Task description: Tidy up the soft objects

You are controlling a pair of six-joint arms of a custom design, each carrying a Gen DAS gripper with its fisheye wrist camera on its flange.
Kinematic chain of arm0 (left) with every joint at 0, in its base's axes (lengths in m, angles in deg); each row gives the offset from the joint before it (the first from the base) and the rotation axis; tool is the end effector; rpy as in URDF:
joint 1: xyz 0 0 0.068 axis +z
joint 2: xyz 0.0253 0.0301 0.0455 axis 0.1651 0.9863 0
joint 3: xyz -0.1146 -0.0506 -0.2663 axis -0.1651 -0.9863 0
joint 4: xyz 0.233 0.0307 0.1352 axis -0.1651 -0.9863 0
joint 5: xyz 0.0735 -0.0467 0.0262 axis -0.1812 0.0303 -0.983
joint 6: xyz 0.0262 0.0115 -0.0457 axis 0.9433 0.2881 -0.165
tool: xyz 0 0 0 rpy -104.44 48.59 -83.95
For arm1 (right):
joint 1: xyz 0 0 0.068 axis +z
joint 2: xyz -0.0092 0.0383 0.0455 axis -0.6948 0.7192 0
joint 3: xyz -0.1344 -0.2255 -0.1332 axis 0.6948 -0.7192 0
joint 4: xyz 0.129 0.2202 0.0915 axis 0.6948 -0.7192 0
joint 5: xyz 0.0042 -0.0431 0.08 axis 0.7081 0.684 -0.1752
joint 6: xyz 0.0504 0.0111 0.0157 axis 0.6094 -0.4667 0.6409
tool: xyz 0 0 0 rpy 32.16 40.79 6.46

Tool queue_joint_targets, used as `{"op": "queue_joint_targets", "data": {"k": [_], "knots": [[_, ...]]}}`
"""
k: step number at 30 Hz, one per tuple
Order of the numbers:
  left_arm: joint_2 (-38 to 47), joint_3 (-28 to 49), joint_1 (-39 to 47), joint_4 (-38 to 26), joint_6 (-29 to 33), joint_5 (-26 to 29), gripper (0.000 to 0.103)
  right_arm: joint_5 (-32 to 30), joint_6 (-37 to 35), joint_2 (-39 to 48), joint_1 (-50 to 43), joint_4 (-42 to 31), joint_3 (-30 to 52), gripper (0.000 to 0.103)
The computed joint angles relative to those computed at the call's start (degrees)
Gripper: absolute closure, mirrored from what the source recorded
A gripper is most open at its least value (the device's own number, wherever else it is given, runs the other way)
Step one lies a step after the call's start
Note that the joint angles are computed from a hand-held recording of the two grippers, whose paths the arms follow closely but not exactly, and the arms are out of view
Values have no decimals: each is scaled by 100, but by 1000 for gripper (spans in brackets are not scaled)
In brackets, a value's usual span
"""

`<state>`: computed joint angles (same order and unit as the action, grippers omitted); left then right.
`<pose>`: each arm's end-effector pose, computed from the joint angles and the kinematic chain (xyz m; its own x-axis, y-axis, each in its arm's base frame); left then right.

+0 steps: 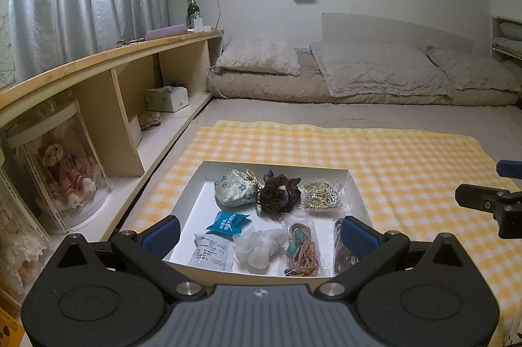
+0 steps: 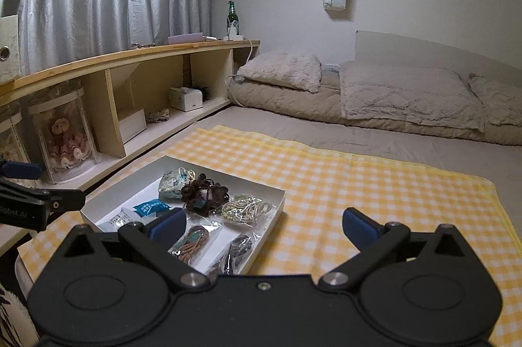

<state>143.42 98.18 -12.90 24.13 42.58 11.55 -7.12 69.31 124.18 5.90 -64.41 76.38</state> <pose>0.2732 -0.1031 0.2683 -0.4931 0.1554 -0.8560 0.1490 0.9845 0.0929 0.2565 0.2675 0.2237 -0.3958 0.0003 -0.9183 -0.0417 0.9990 0.0183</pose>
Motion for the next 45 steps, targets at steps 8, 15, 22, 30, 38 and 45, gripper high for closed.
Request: {"op": "queue_joint_targets", "data": {"k": [8,15,22,30,38,45], "knots": [[32,11,19,50,73,70,0,41,99,23,-6,-136,44,0],[49,7,3,63,66,56,0,52,95,38,-7,-135,54,0],[47,-5,2,60,59,54,0,44,75,33,-6,-107,37,0],[44,-7,6,60,63,59,0,52,55,14,0,-102,16,0],[47,-2,-5,52,51,46,0,53,55,20,1,-107,24,0],[48,0,9,56,68,64,0,54,59,17,2,-108,21,0]]}}
